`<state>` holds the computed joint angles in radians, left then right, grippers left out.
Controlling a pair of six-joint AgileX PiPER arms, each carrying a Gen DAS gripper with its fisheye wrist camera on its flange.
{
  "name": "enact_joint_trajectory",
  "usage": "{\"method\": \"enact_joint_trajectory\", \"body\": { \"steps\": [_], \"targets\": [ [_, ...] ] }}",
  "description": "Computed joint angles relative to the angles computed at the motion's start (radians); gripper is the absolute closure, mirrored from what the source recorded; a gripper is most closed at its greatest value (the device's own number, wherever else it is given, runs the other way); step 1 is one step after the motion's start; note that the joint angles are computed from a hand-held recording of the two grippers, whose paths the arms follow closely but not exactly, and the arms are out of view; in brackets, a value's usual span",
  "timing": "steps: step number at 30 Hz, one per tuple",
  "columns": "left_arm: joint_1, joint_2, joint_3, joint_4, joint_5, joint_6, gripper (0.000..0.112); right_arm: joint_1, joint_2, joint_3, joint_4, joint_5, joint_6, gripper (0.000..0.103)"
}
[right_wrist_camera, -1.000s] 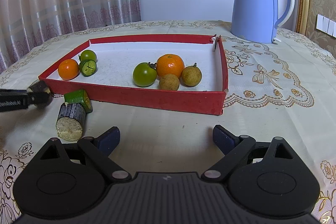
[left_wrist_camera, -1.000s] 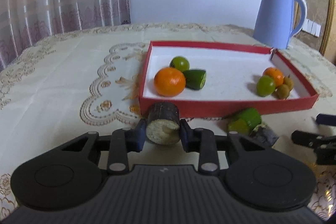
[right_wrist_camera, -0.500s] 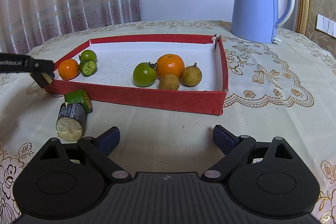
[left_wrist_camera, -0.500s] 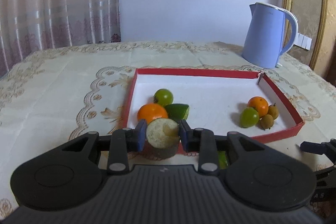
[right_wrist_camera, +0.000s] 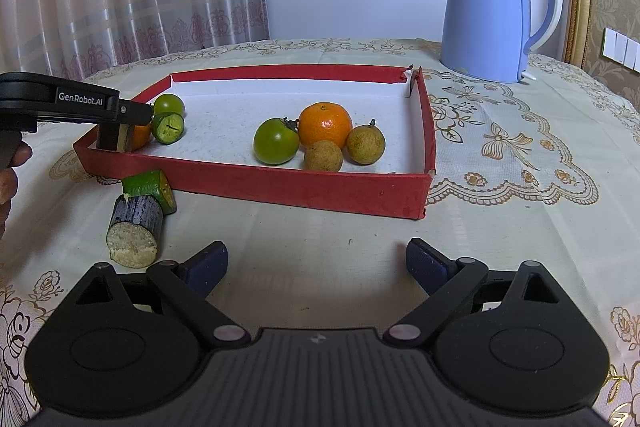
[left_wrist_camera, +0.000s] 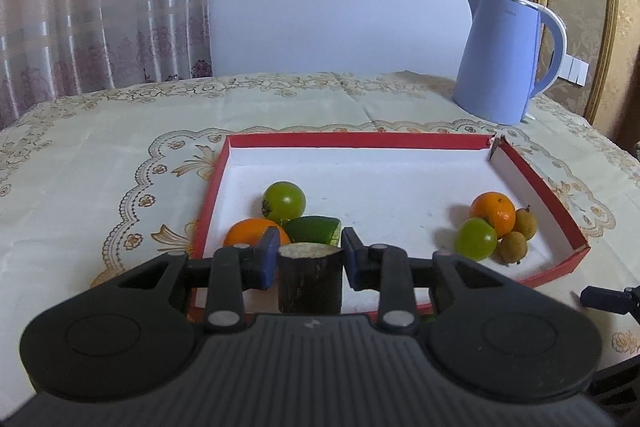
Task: Organize fruits
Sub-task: 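Carry the eggplant chunk into the tray and open the left gripper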
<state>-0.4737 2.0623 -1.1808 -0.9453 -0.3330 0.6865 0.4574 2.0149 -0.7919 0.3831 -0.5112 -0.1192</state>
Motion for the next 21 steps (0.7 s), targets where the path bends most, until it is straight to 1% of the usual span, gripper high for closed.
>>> {"method": "enact_joint_trajectory", "body": {
  "steps": [2,8,14,16,17,18,19,21],
  "targets": [
    [0.002,0.006,-0.010,-0.001,0.004,0.002,0.082,0.000,0.000,0.000,0.000,0.000,0.000,0.006],
    [-0.001,0.030,-0.061,-0.057,0.015,0.071,0.082,0.000,0.000,0.000,0.000,0.000,0.000,0.006],
    [-0.016,0.065,-0.117,-0.154,0.003,0.201,0.082,0.000,0.001,-0.001,0.000,0.000,0.000,0.006],
    [-0.019,0.065,-0.117,-0.165,-0.001,0.219,0.082,0.000,0.001,-0.001,0.000,0.000,0.000,0.006],
    [-0.020,0.063,-0.110,-0.140,-0.009,0.193,0.081,0.000,0.001,-0.001,0.000,0.000,0.000,0.006],
    [-0.021,0.056,-0.100,-0.118,-0.020,0.173,0.071,-0.001,0.001,-0.001,-0.001,0.000,0.000,0.006],
    [-0.025,0.048,-0.085,-0.093,-0.040,0.143,0.053,-0.001,0.001,-0.001,-0.001,0.000,0.000,0.006],
    [-0.031,0.027,-0.044,-0.002,-0.087,0.035,0.033,-0.001,0.001,-0.001,-0.001,0.000,0.000,0.006]
  ]
}}
